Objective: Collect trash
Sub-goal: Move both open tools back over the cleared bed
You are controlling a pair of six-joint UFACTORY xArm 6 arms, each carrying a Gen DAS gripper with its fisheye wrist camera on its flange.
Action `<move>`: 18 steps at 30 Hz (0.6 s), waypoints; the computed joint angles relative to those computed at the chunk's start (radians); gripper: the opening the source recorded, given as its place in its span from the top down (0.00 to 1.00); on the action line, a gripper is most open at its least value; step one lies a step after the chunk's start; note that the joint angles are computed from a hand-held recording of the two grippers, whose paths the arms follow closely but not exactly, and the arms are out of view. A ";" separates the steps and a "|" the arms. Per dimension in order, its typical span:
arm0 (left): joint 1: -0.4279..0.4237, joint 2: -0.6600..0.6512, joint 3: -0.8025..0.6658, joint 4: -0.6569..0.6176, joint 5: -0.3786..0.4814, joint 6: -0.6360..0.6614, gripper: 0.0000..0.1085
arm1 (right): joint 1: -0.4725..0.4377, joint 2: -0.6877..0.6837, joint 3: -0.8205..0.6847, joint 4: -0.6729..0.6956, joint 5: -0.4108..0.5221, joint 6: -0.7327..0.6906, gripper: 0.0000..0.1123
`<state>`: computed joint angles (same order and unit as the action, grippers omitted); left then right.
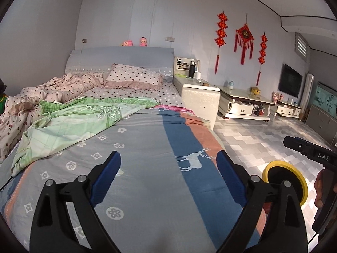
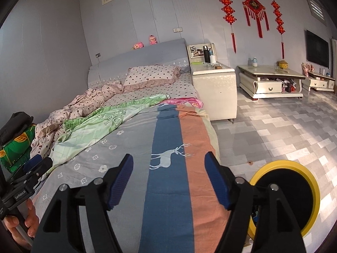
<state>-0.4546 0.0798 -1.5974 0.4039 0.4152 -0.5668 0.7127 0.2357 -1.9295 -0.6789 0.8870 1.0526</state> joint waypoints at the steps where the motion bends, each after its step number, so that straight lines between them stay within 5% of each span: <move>1: 0.010 -0.031 0.049 0.007 -0.019 -0.014 0.16 | 0.006 0.006 0.000 -0.002 -0.002 0.004 0.32; 6: 0.036 -0.143 0.233 0.132 -0.072 -0.166 0.14 | 0.031 0.003 0.048 -0.040 -0.024 0.054 0.16; 18: 0.006 -0.284 0.483 0.307 -0.122 -0.419 0.13 | 0.111 -0.018 0.160 -0.191 0.012 0.227 0.16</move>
